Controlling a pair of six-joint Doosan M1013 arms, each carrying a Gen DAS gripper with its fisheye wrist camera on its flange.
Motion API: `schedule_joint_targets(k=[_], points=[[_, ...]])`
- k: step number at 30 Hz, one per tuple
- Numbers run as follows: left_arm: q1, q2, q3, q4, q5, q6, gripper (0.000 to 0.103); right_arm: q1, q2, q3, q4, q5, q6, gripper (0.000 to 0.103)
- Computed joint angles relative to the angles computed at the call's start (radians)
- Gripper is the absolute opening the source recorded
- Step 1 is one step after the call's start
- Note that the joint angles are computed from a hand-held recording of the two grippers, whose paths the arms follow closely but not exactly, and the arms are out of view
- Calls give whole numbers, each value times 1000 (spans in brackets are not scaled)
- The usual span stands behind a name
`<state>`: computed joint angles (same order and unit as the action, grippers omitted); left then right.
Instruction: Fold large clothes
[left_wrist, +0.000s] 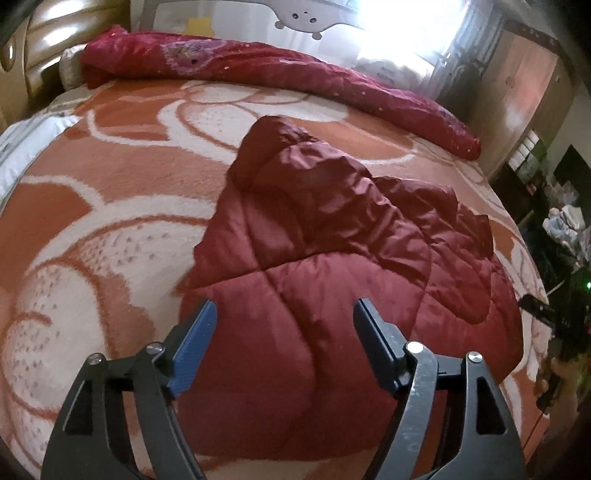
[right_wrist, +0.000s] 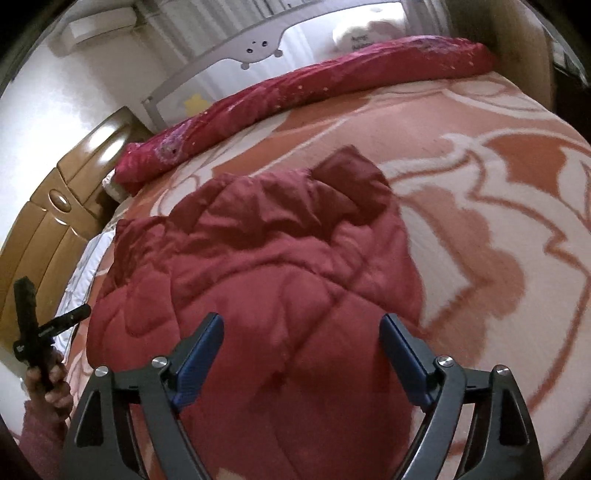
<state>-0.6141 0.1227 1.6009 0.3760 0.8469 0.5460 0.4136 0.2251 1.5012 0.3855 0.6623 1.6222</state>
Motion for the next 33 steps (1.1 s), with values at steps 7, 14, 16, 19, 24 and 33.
schedule_joint_targets(k=[7,14,16,19,24,33], points=[[50,-48,81,-123,-125,18,83,-41,-47,85,94,-50,-43,90],[107,-48,113,-302,-182,107,83,-79,-21,90,212,3,-85,90],[117,-52,125,-346,-202,138,83,-87,-14,92,254,14,-98,90],[127,-47,132,-421,-211,224,83,-97,-1,94,305,26,-106,90],[145,-26,133,-550,-216,339,86,-108,19,88,381,47,-137,90],[196,17,158,-920,-272,578,103,-119,89,33,486,145,-175,100]])
